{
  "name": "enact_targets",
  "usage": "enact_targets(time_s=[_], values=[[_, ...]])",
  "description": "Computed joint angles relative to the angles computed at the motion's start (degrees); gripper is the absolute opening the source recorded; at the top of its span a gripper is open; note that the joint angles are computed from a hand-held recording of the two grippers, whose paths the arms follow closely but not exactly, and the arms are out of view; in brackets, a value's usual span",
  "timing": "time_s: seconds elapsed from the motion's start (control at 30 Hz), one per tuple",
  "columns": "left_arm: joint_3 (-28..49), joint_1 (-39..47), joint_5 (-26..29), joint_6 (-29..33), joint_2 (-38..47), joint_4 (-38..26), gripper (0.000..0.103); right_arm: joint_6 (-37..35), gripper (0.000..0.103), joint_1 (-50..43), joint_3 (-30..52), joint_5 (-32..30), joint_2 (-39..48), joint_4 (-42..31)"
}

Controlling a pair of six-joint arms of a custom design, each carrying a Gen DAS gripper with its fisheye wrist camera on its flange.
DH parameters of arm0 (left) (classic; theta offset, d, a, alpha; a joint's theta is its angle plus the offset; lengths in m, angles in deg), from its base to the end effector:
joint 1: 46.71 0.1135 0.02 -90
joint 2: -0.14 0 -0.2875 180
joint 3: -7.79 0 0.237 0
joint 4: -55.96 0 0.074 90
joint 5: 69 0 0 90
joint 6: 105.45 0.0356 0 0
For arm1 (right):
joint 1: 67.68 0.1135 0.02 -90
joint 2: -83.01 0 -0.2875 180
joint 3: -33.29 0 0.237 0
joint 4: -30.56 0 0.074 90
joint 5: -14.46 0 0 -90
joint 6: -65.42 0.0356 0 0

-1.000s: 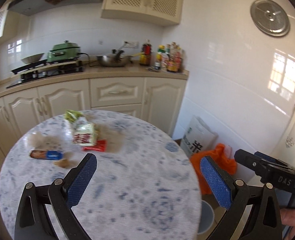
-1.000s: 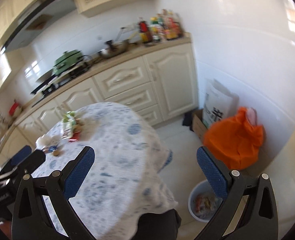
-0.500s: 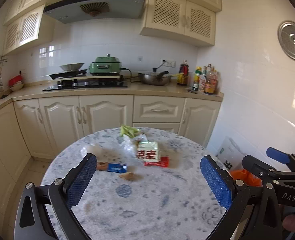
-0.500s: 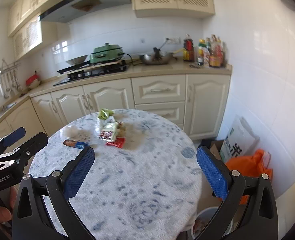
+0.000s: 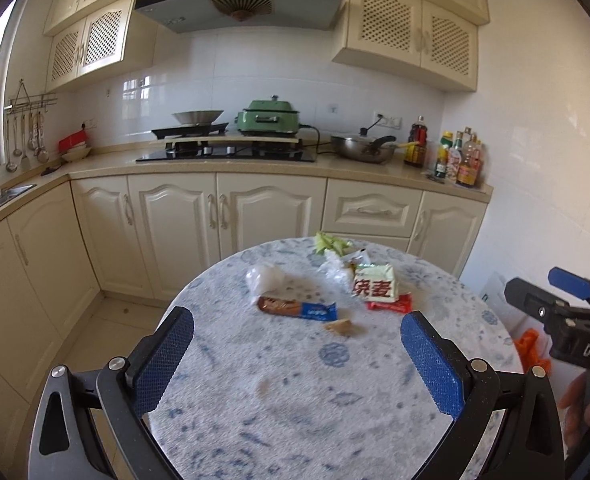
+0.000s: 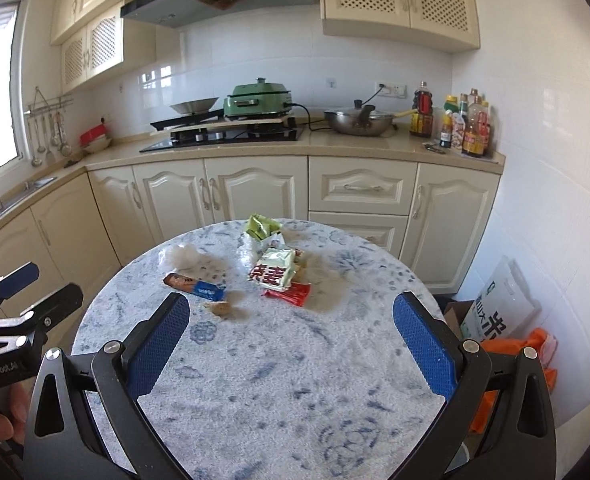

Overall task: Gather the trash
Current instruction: 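Return both tools to the table above the remaining packages, then grasp the brown bread roll with the left tool while the right tool grasps the red wrapper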

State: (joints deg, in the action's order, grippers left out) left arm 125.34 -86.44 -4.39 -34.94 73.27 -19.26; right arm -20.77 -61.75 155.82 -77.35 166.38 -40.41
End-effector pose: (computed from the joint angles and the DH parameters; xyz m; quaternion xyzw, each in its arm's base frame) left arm 0.1613 -0.1142 0.5001 0.0422 0.8541 -0.0720 0.5134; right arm 0.2622 0.0284 0.4910 -0.0238 0.8734 0.0550 0.4833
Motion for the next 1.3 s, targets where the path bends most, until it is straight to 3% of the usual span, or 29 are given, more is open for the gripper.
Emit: enact_targets(time_s=[0.2,0.43,0.77,1.1,1.2,1.3], values=[[4.6,6.7,5.4,1.1,2.6,-3.8,0.102,0.1,0.103,3.6,7.8,1.8,7.1,-3.4],[8.3,17.3,16.0,4.2,10.0,-4.5,0.102,0.2,0.103,2.8,19.7,1.7,19.4,-9.4],[24.4,18.9,19.6,4.2,30.6,-8.7,0.102,0.0,0.103,1.4,29.6,-0.1,34.6,-13.2],[45.8,19.3,21.2,4.8,46.3,-19.3,0.102,-7.6,0.101,-1.7,27.4,-3.0,41.0,-8.5],[47.8,18.5,21.5,4.6,48.1,-19.8,0.102,-10.6,0.084,-2.6,32.5,-6.5,44.9,-11.1],[50.7,17.2,20.6,5.0,50.1,-20.6,0.102,-13.5,0.055,-3.0,25.6,-9.8,41.1,-6.2]])
